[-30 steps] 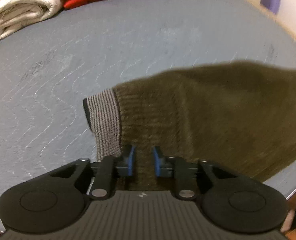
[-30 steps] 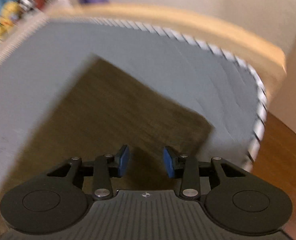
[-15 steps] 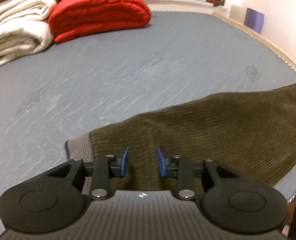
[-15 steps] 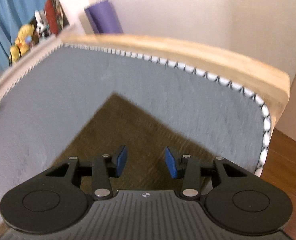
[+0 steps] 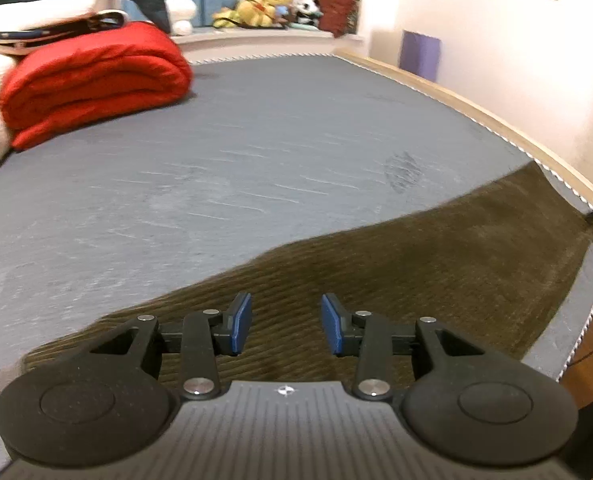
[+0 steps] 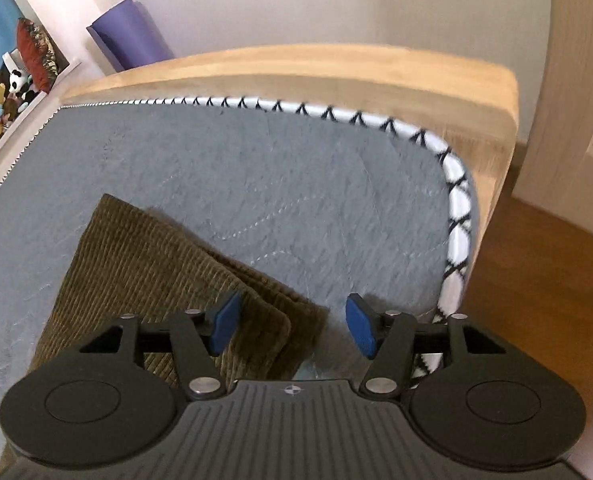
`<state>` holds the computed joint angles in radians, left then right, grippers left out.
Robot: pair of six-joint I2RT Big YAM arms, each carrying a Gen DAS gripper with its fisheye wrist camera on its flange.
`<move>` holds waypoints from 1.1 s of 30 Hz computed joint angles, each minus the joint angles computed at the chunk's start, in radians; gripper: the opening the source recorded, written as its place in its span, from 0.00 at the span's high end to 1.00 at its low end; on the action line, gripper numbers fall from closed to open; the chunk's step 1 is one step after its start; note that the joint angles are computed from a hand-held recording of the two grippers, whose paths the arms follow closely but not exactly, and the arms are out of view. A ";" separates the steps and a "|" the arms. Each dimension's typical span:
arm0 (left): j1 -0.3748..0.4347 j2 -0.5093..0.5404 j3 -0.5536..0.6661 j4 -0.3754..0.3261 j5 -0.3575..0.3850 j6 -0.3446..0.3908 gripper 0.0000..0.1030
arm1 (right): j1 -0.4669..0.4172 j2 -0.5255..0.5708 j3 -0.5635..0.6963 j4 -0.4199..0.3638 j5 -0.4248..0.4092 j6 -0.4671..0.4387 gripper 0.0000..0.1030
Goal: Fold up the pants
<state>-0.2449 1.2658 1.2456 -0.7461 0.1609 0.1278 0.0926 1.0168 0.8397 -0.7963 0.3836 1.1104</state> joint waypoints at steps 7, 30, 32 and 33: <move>-0.057 0.013 -0.012 0.015 -0.028 0.025 0.58 | -0.015 0.018 -0.023 0.088 -0.066 -0.027 0.54; -0.024 0.086 0.061 -0.048 -0.036 -0.046 0.55 | 0.797 0.480 0.492 0.312 -0.045 -0.889 0.75; -0.011 0.100 0.078 -0.069 -0.017 -0.068 0.54 | 0.825 0.568 0.572 0.230 -0.111 -0.884 0.71; -0.005 0.107 0.085 -0.082 -0.007 -0.080 0.54 | 0.832 0.610 0.613 0.173 -0.151 -0.873 0.66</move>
